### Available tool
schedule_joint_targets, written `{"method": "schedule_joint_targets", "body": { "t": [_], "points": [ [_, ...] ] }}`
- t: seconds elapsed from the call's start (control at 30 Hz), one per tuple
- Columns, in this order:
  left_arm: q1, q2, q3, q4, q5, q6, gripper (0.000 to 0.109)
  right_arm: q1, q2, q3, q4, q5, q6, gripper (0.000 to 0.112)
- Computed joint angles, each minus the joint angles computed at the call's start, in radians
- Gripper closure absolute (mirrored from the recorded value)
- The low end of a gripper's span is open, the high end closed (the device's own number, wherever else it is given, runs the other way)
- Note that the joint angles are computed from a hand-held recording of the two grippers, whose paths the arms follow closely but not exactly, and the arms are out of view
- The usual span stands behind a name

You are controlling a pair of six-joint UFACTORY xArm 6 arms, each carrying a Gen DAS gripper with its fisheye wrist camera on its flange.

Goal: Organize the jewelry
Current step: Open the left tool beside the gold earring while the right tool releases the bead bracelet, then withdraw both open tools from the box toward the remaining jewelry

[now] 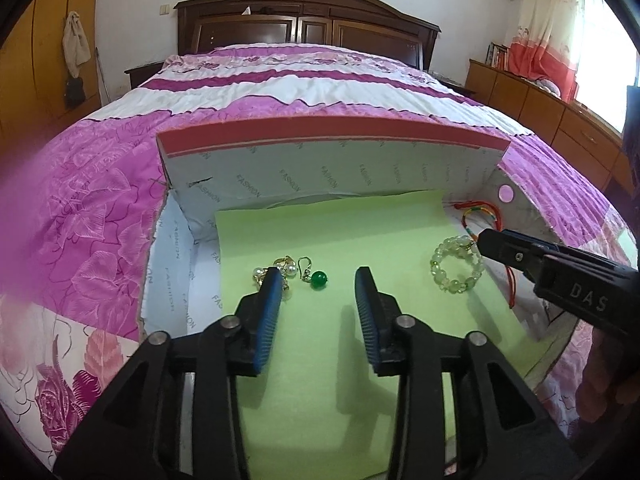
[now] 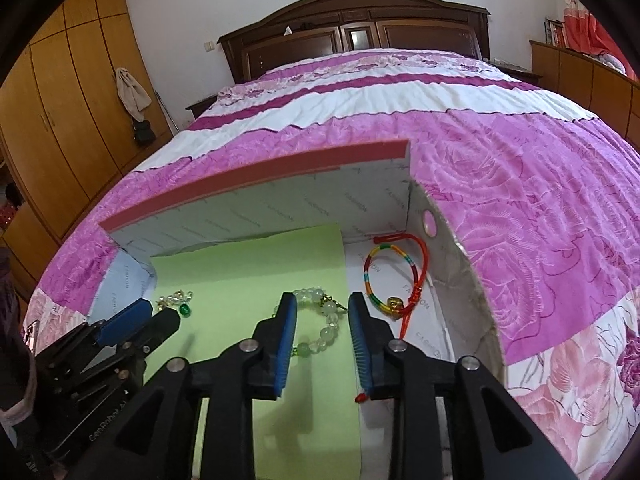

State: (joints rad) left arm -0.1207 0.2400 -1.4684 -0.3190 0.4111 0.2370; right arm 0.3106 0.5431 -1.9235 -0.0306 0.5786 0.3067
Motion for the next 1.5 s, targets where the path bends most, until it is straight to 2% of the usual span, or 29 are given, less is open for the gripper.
{"method": "schedule_joint_targets", "body": {
  "t": [0.1, 0.23, 0.6, 0.9, 1.5],
  "points": [
    [0.008, -0.013, -0.002, -0.07, 0.022, 0.036, 0.075, -0.001, -0.043, 0.056, 0.01, -0.035, 0.0, 0.078],
    [0.011, -0.042, 0.014, -0.103, 0.024, 0.05, 0.072, 0.001, -0.127, 0.161, 0.015, -0.102, 0.015, 0.069],
    [0.007, -0.122, 0.041, -0.113, 0.053, 0.071, 0.071, 0.009, -0.304, 0.344, 0.056, -0.195, -0.013, 0.065],
    [0.007, -0.213, 0.107, -0.099, 0.078, 0.084, 0.07, 0.018, -0.43, 0.468, 0.116, -0.19, -0.05, 0.064],
    [0.021, -0.387, 0.23, -0.14, 0.179, 0.132, 0.07, 0.031, -0.66, 0.701, 0.072, -0.181, -0.005, 0.063]
  ]
}}
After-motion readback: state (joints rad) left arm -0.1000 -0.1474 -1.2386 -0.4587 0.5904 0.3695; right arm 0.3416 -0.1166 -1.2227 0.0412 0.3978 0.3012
